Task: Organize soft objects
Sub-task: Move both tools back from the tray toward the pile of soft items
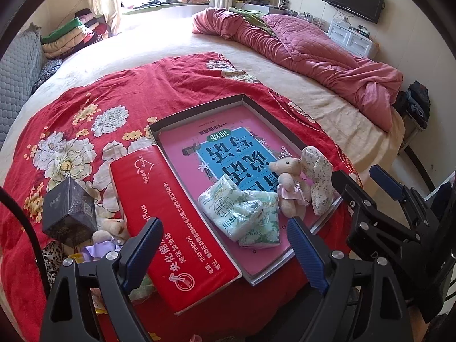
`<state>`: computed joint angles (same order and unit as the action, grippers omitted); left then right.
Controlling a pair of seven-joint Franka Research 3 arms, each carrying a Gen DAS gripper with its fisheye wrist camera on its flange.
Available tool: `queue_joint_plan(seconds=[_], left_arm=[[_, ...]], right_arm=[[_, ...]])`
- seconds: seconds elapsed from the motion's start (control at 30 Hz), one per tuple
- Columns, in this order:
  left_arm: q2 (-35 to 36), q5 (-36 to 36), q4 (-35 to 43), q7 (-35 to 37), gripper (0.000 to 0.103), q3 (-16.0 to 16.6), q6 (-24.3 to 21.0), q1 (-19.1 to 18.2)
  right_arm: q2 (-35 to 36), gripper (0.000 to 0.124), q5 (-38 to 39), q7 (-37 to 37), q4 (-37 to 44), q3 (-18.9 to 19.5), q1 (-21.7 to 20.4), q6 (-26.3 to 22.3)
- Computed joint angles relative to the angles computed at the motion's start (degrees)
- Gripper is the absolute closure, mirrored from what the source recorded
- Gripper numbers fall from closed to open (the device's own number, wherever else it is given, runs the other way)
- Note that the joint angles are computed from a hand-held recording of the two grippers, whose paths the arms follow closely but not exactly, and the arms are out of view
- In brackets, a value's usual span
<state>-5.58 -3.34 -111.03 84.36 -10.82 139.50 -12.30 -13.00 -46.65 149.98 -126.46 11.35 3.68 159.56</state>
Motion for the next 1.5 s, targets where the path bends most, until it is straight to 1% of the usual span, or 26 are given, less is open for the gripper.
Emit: queue_joint_plan(seconds=[0.13, 0.23, 0.5, 0.67, 0.8, 0.9, 1.03, 1.13, 1.27, 1.5], left_arm=[[-1.3, -0.2, -1.1, 0.3, 0.015, 0.2, 0.4, 0.1], [-2.2, -0.7, -1.9, 0.4, 0.015, 0.5, 0.7, 0.1], [-4.7, -0.5, -4.2, -0.1, 0.015, 1.5, 1.5, 0.5], [-6.7, -1.1, -5.8, 0.4, 0.015, 2.4, 2.1, 0.7], [-7.9, -1.5, -6.7, 0.3, 0.015, 2.9, 2.9, 1.0], [-8.8, -0.7, -7.4, -0.1, 0.015, 3.2, 3.2, 1.4], [-10.2, -1.4, -8.4, 0.1, 0.015, 4.1, 3.3, 1.6], [-10.8, -1.9, -8.6, 0.4, 0.015, 4.6, 2.3, 1.7], [-11.9, -2.7, -9.2, 0.8, 0.015, 5.2, 2.2, 1.8], [-14.3, -1.6, -10.5, 0.5, 0.015, 5.5, 2.3, 2.4]], right_arm=[[-0.8, 0.046, -0.5, 0.3, 0.1, 0.6, 0.1, -1.1], [-1.1, 0.046, 0.7, -1.2, 0.6, 0.7, 0.8, -2.6], [-2.1, 0.046, 3.0, -3.3, 1.9, 1.5, 2.1, -4.6], [-2.1, 0.045, 6.2, -5.2, 2.8, 1.4, 3.2, -5.5], [-2.1, 0.045, 6.3, -5.8, 3.3, 2.2, 3.5, -6.5], [-2.6, 0.045, 5.4, -4.8, 3.5, 2.8, 3.5, -6.2], [-3.0, 0.045, 4.1, -4.2, 4.2, 3.5, 3.5, -6.0], [-3.1, 0.045, 3.7, -4.0, 4.9, 4.0, 3.7, -6.2], [-3.3, 0.045, 4.1, -4.8, 5.4, 4.1, 4.4, -6.0], [-3.5, 0.045, 5.0, -6.2, 6.0, 4.5, 5.0, -4.9]])
